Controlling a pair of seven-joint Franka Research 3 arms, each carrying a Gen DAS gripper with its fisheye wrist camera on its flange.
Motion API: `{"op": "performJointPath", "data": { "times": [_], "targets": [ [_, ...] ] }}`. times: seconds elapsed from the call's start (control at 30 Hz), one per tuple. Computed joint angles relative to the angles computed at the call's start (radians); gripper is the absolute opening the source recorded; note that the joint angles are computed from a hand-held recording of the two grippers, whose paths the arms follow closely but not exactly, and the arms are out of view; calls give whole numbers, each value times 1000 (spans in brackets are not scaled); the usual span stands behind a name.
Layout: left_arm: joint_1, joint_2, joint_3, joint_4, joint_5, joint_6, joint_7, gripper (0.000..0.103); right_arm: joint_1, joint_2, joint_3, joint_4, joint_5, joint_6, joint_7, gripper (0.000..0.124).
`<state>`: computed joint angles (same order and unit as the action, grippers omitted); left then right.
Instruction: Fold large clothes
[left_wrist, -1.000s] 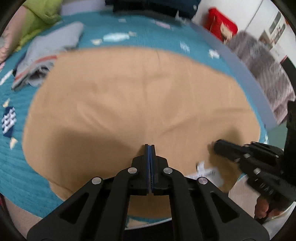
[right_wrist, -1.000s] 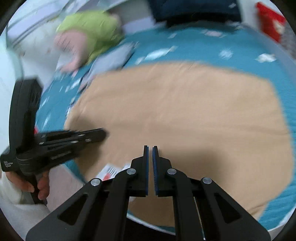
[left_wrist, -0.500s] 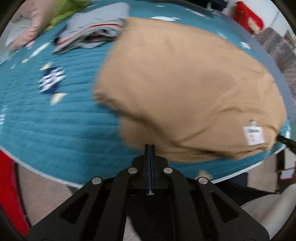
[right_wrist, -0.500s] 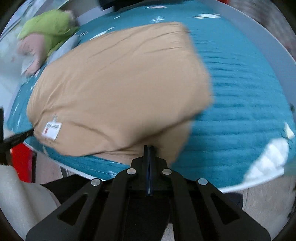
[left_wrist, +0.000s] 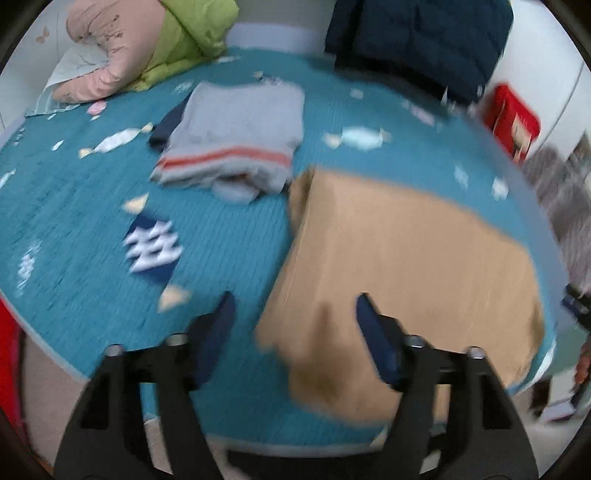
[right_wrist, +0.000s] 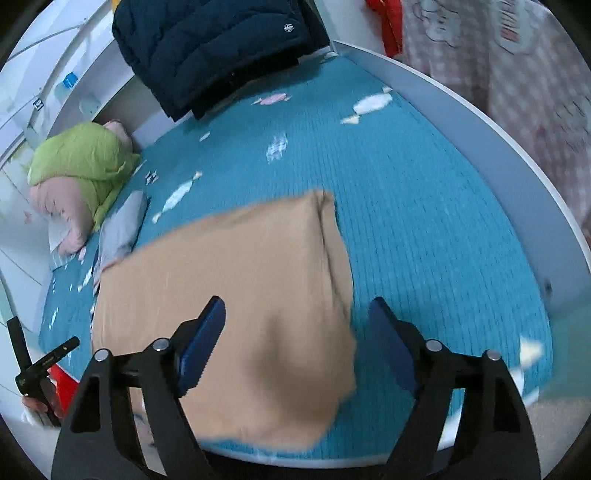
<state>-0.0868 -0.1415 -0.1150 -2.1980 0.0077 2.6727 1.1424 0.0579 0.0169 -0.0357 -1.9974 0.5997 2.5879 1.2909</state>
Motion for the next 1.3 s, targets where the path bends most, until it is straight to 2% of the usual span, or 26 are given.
{"op": "performJointPath", "data": {
  "times": [0.03,0.07,0.17,0.2,0.27,0.37,0.4,0.43,0.47,0.53,0.57,0.6,0.63,0.67,0.7,0.77,0.9,0.97,1.0,1.03,1.07,1.1,1.13,1.2,1.27,1.3],
  "targets": [
    [-40,48,43,40,-124,25,111,82,-2,38,-2,37,-14,1,3,83],
    [-45,91,54,73,-198,47,174,85,-4,86,-3,87,-30,-7,13,85],
    [18,224,19,200,-239,1,191,85,-23,185,-15,195,-4,-92,19,86],
    [38,255,5,230,-280,-13,213,85,-47,237,6,249,8,-117,32,86],
    [97,339,-43,308,-451,-41,325,85,-60,299,14,311,12,-154,62,86],
    [164,435,-96,397,-603,-102,360,85,-104,386,53,410,96,-228,65,90],
    [220,473,-150,426,-732,-123,421,85,-121,414,71,436,142,-250,61,92],
    [250,510,-181,457,-839,-145,467,86,-123,428,76,448,153,-255,65,94],
    [246,525,-180,466,-876,-134,467,86,-108,434,70,447,132,-234,88,96],
    [231,535,-181,480,-872,-99,481,82,-77,427,65,421,99,-141,101,93],
    [220,544,-180,497,-842,-98,496,63,-67,424,64,418,80,-122,109,77],
    [209,549,-175,507,-811,-99,487,50,-72,429,74,433,83,-138,107,61],
    [202,552,-175,515,-793,-90,480,46,-76,427,81,433,98,-131,111,42],
    [205,554,-185,521,-799,-73,492,36,-74,422,82,430,100,-116,117,36],
    [208,554,-193,526,-802,-61,504,30,-71,413,84,425,99,-93,114,33],
    [200,551,-197,543,-778,-34,516,25,-51,399,77,426,65,-38,110,30],
    [182,583,-203,637,-700,0,523,24,-45,437,70,534,7,-18,117,29],
    [170,632,-196,721,-642,-17,493,27,-32,480,53,602,-43,-1,159,33],
    [134,663,-156,780,-549,-50,423,39,-3,500,17,634,-95,-5,199,39],
    [72,698,-81,854,-439,-109,327,47,51,535,-54,697,-218,-49,285,64],
    [27,726,-27,917,-301,-167,202,59,78,558,-90,743,-348,-93,379,91],
    [-10,734,17,945,-222,-199,112,61,99,560,-118,755,-411,-111,431,94],
    [-20,727,27,939,-196,-194,78,62,137,542,-164,731,-487,-89,500,94],
    [-56,685,63,877,-94,-136,-14,70,176,493,-195,635,-582,30,572,94],
    [-139,654,161,836,95,-104,-163,70,183,459,-185,570,-631,132,603,94],
    [-197,646,225,832,217,-101,-258,70,161,446,-138,535,-617,218,566,94]
  ]
}}
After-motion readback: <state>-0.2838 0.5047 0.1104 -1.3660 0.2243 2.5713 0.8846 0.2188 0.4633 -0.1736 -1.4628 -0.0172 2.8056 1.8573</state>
